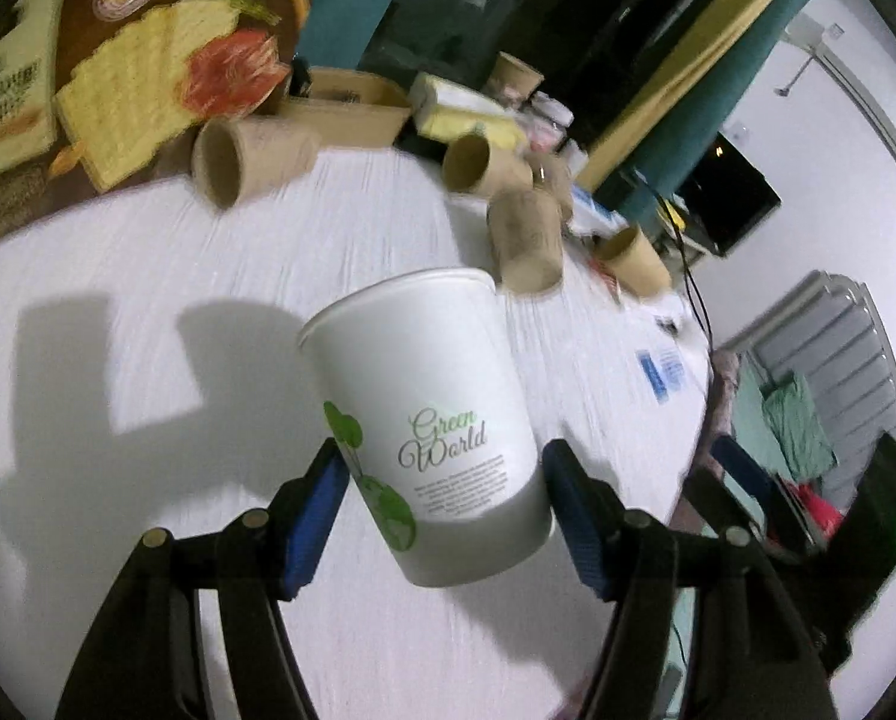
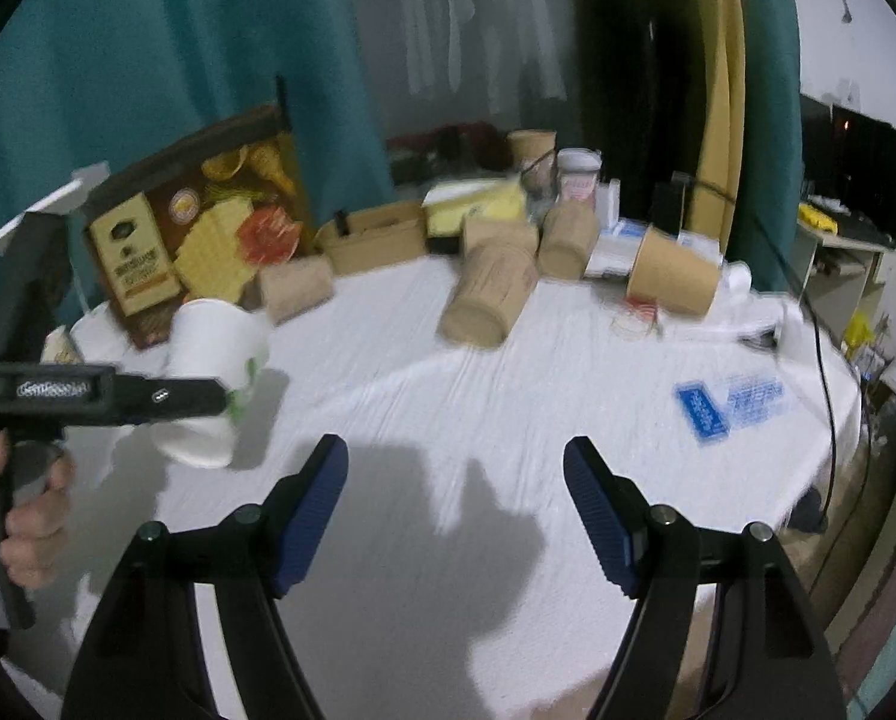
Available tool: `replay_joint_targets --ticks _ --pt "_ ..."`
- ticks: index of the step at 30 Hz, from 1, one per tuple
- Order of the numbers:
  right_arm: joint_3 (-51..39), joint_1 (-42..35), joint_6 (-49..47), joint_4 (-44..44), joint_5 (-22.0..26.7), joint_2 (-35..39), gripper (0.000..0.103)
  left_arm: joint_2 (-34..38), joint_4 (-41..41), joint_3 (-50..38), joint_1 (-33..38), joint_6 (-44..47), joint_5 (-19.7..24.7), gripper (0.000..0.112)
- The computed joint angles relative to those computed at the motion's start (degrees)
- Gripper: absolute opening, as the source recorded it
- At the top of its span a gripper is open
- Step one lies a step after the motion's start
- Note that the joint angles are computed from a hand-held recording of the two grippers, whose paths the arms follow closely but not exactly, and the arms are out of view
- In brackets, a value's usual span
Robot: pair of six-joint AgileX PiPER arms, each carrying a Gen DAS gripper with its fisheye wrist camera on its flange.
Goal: Flip cup upright
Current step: 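Lift the white cup with the left gripper and rotate it upright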
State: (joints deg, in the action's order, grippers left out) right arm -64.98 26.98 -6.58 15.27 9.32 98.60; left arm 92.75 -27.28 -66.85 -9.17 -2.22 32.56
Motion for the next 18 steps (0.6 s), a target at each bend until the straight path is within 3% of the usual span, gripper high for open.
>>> replay_joint_targets --ticks 8,11,18 --pt "14.96 4.86 13.06 -6.16 -4.45 -8.64 0.072 -17.83 -7.62 22.41 -2.24 2.74 -2.4 0.067" --pt "17.1 5.72 19.6 -11.94 -4.26 -9.89 0.072 -20.5 -9.5 25.65 -2.81 3.51 -2.52 0.067" --pt "19.3 5.56 15.35 -7.6 -4.3 -10.56 0.072 -19.12 -11.39 27.78 -4.36 4.55 -4.31 0.067"
